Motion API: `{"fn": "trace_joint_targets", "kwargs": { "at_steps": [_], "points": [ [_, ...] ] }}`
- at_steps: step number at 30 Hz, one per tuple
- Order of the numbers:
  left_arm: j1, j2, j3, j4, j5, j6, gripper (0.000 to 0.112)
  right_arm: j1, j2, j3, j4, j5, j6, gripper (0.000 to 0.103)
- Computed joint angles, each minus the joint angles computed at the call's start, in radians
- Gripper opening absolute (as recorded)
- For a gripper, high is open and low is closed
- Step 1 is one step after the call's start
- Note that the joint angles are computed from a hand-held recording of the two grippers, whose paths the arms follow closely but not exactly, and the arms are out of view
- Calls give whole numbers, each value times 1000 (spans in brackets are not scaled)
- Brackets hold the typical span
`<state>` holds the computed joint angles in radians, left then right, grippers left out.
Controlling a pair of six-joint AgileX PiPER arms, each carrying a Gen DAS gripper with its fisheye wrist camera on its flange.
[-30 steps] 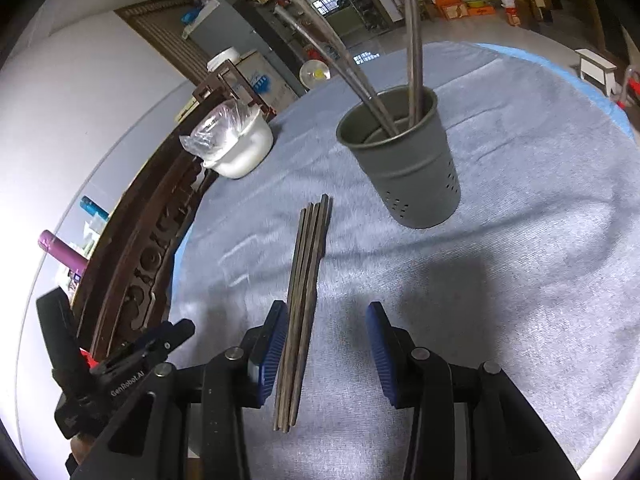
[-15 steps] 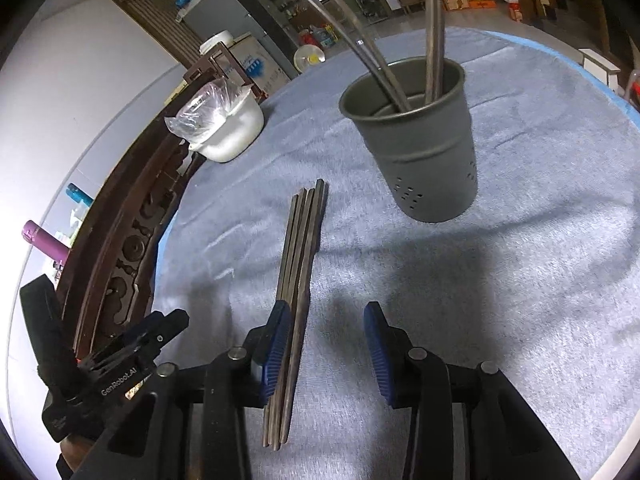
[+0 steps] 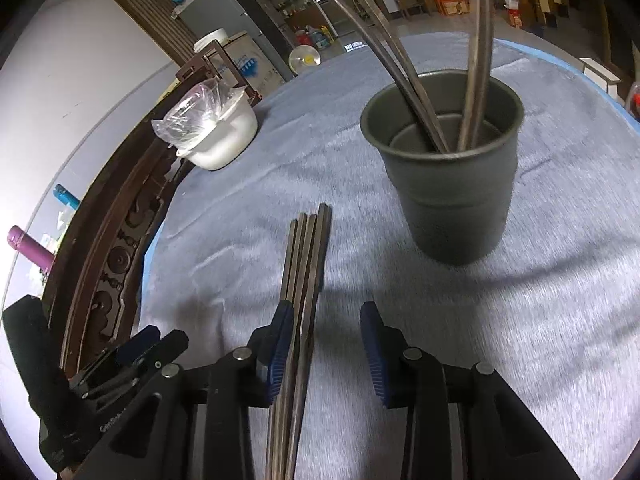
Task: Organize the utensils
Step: 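Move the right tool back over the remaining chopstick bundle, then lower the open right tool onto the chopstick bundle beside the grey cup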
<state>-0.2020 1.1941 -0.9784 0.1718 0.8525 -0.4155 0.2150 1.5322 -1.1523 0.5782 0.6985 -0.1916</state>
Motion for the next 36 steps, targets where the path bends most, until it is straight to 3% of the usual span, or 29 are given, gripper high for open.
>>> {"fn": "trace_joint_targets", "kwargs": {
  "at_steps": [8,19,23,31,36],
  "points": [
    [67,63,-27,-72,-34,66,62,45,108,-107,-79,3,81,37],
    [141,105,-45,-177,-46,173,62,105,218,-182,-186,12,194,27],
    [147,143,-71,-234,-50,229,62,114,203,-173,-265,3,235,23],
    [148,279,-179,-426,-34,362,62,59,123,-106,-198,-18,173,23],
    [120,365,-255,-461,-15,371,62,36,64,-59,-174,-35,143,23]
  ]
}}
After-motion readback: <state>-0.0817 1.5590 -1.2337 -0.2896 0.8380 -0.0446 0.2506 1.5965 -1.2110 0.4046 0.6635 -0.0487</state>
